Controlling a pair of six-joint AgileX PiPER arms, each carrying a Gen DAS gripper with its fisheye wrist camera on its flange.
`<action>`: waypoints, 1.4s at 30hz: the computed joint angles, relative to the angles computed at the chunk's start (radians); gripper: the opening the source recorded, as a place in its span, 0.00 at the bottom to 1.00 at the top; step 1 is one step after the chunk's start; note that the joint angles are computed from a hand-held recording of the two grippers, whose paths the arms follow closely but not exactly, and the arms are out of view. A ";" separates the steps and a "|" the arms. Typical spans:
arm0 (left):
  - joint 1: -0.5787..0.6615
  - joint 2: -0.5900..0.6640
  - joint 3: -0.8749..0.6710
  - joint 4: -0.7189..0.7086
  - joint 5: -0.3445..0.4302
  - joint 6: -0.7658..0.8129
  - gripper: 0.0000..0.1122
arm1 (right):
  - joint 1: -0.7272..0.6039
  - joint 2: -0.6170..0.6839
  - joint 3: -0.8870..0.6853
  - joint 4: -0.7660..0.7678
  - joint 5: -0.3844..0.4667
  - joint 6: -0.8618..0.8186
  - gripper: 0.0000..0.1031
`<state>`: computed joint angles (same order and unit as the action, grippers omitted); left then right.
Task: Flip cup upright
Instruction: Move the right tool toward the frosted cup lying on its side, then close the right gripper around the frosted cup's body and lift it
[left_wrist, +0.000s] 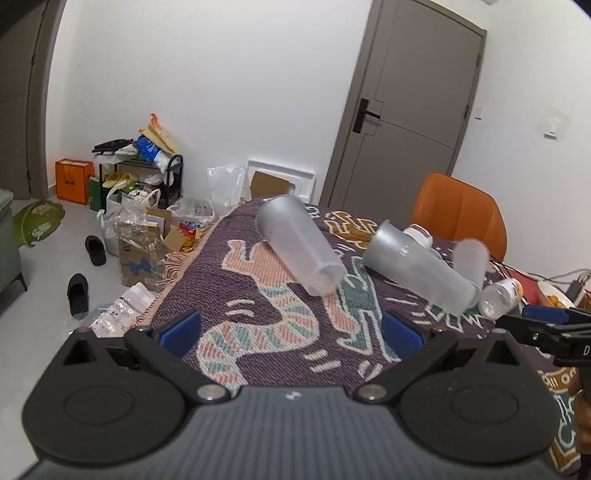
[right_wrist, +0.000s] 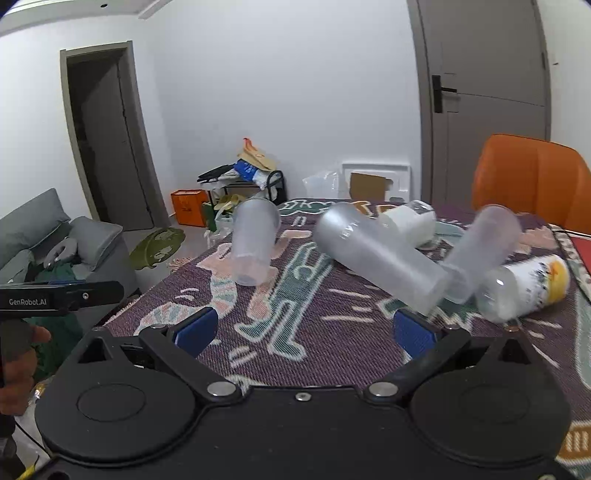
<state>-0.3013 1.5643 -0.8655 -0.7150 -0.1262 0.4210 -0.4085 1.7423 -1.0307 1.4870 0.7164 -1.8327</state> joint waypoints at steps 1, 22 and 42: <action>0.009 0.011 -0.011 0.027 0.002 -0.029 0.92 | 0.021 0.012 -0.018 -0.007 -0.018 0.015 1.00; 0.187 0.253 -0.204 0.313 0.034 -0.378 0.92 | 0.323 0.326 -0.524 -0.395 -0.164 0.481 0.98; 0.267 0.335 -0.251 0.509 0.038 -0.590 0.92 | 0.478 0.698 -1.151 -0.984 -0.030 1.118 0.75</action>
<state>-0.0339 1.8992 -1.1167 -0.2056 -0.0880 -0.1687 0.0696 2.4398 -2.1817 0.5034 0.6862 -0.7150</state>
